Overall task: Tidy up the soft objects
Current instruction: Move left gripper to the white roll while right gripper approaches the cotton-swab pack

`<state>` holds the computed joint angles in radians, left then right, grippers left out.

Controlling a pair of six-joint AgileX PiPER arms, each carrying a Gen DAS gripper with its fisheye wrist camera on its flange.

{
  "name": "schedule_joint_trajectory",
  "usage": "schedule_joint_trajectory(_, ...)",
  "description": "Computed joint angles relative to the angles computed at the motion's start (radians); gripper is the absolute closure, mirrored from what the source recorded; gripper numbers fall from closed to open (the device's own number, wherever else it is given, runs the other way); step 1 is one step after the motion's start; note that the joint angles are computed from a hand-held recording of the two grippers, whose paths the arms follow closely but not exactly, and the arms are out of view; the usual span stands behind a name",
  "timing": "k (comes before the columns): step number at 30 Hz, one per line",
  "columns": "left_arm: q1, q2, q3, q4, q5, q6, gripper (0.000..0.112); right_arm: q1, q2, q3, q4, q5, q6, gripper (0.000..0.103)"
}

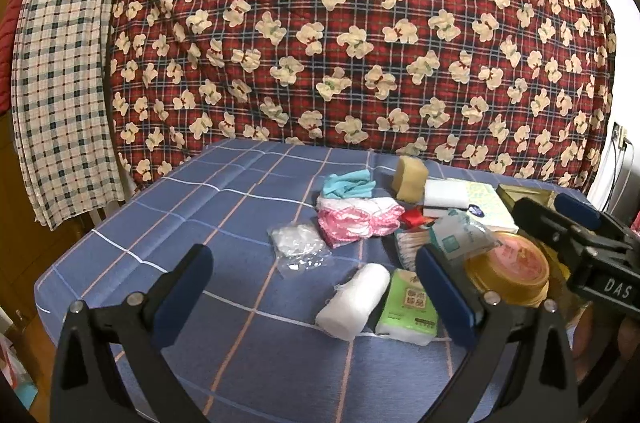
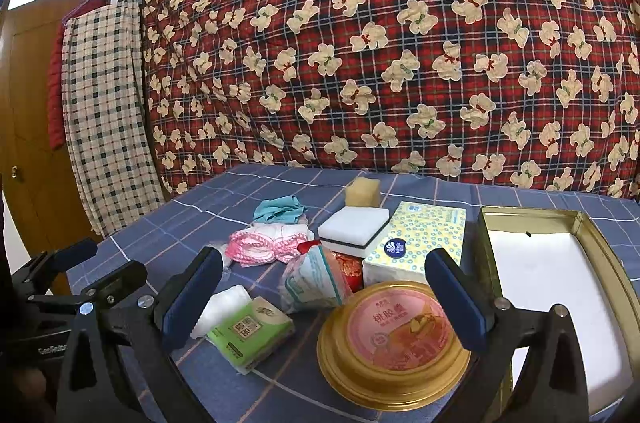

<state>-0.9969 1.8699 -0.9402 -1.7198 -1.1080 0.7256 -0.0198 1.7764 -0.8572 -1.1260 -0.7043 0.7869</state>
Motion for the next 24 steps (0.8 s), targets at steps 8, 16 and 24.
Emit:
schedule_joint_trajectory(8, 0.043, 0.02, 0.037, 0.02, 0.04, -0.034, 0.01, 0.035, 0.003, -0.015, 0.009, 0.045, -0.011, 0.001)
schedule_joint_trajectory(16, 0.11, 0.038, 0.043, 0.03, 0.112, -0.024, 0.01, 0.083, 0.029, -0.047, 0.049, 0.11, -0.063, 0.001)
schedule_joint_trajectory(24, 0.167, 0.048, 0.047, 0.042, 0.163, -0.026, 0.01, 0.129, 0.056, -0.085, 0.123, 0.181, -0.169, 0.001)
